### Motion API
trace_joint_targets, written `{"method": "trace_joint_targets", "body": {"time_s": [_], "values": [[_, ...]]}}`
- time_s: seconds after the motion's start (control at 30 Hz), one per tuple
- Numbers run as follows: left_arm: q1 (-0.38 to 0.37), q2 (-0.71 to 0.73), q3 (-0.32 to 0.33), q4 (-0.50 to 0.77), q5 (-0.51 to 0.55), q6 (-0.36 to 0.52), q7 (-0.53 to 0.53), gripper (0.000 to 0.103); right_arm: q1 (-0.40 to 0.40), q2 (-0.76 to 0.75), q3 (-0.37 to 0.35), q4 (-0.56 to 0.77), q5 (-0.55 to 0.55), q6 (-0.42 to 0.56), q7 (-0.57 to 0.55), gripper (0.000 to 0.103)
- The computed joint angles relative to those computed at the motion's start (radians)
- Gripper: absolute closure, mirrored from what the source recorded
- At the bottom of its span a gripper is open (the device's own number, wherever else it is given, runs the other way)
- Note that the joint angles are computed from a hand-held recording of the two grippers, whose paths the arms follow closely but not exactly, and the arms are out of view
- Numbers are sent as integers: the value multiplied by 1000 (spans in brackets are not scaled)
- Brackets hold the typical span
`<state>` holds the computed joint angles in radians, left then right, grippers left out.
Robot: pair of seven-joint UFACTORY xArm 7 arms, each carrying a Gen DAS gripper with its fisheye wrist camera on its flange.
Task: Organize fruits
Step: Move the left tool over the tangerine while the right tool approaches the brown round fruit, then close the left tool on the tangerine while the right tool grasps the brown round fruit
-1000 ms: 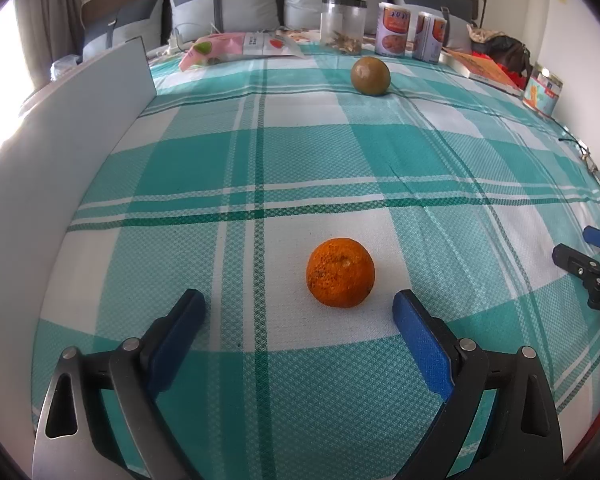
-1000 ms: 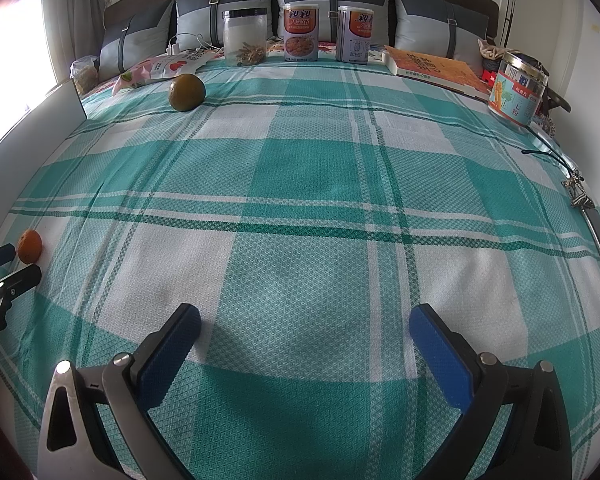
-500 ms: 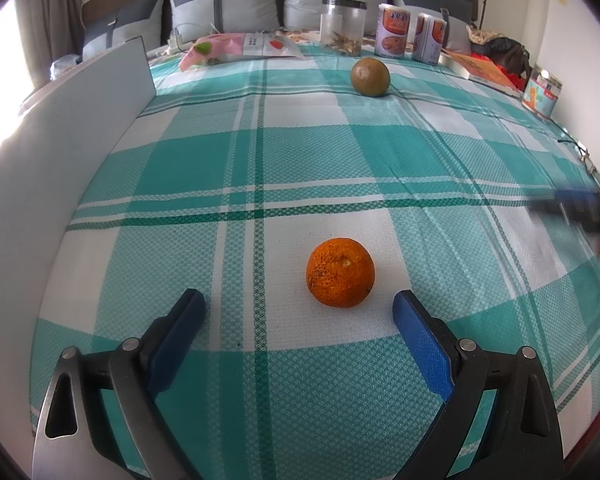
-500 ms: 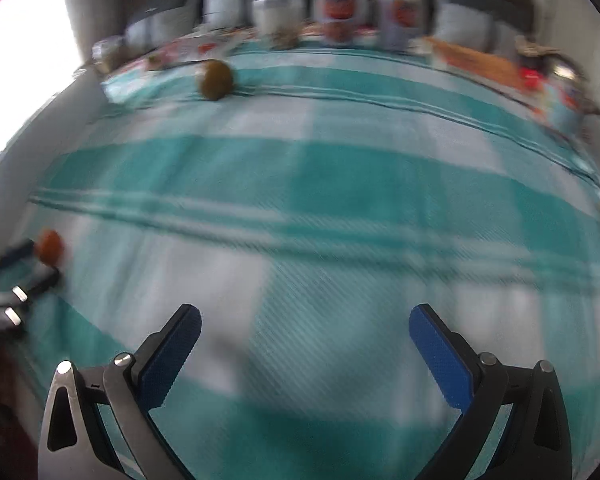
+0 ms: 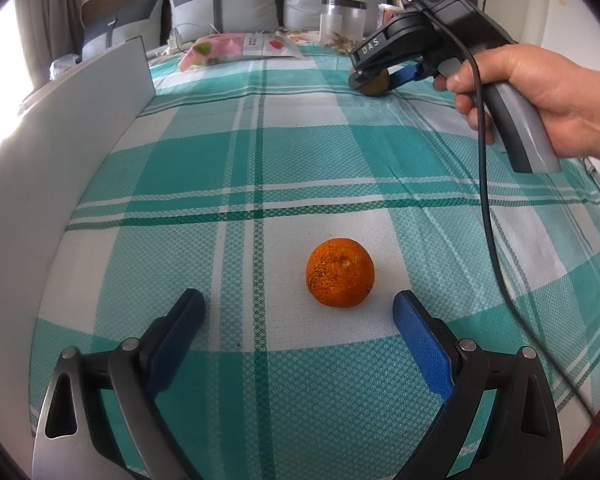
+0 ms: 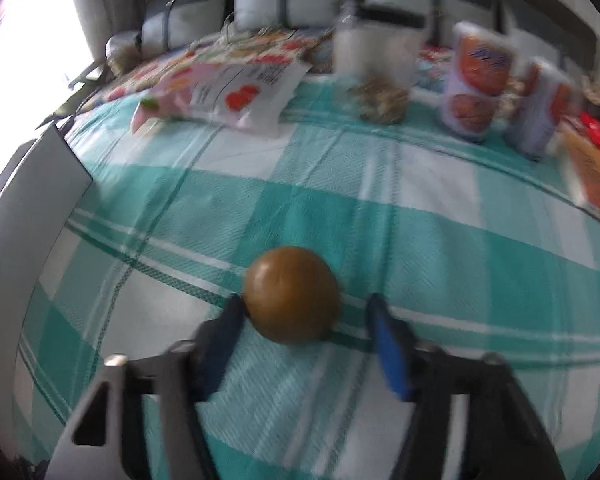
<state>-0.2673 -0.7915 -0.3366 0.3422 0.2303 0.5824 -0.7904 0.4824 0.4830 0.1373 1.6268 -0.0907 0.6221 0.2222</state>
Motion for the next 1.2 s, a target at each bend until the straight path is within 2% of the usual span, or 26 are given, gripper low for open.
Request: {"method": "trace_joint_targets", "body": {"time_s": [0.03, 0.17, 0.27, 0.3, 0.33, 0.4, 0.57, 0.7, 0.73, 0.77, 0.87, 0.9, 0.97, 1.1, 1.17, 1.2], "values": [[0, 0, 1, -1, 1, -1, 1, 7, -1, -15, -2, -20, -6, -13, -5, 55], [0, 0, 1, 0, 1, 0, 0, 7, -68, -178, 54, -263, 90, -158, -88, 55], [1, 3, 0, 1, 3, 0, -1, 7, -124, -315, 95, -425, 225, -189, -197, 55], [2, 5, -3, 3, 3, 1, -4, 7, -142, -389, 106, -509, 301, -191, -252, 55], [2, 7, -3, 4, 4, 1, -4, 7, -145, -448, 104, -571, 359, -187, -295, 55], [2, 9, -3, 4, 5, -2, -5, 7, -131, -571, 83, -698, 397, -179, -326, 55], [0, 6, 0, 2, 5, -1, -4, 7, -84, -871, 38, -977, 381, -131, -254, 55], [-1, 8, -1, 4, 4, -2, -5, 7, -73, -1034, 68, -1156, 344, -164, -120, 54], [-1, 7, -1, 4, 5, -1, -5, 7, -45, -1045, 48, -1183, 321, -197, -89, 50], [-1, 7, -2, 3, 5, -1, -6, 7, -47, -1070, 70, -1226, 332, -271, -88, 36], [-6, 1, 8, -5, 1, -11, 1, 7, -46, -1067, 107, -1254, 261, -337, -42, 12], [-9, -1, 12, -8, -3, -16, 3, 7, -74, -1057, 150, -1249, 209, -338, -16, 10], [-22, -10, 32, -18, -18, -26, 19, 7, -92, -1051, 177, -1239, 151, -323, 18, 6], [-104, -70, 155, -73, -119, -95, 127, 8, -22, -1056, 95, -1261, 152, -344, 14, 4], [-111, -55, 159, -56, -151, -84, 161, 9, -12, -1057, 85, -1266, 144, -351, 20, 4], [-101, -26, 138, -31, -147, -76, 174, 10, -2, -1057, 73, -1268, 146, -355, 16, 4]]}}
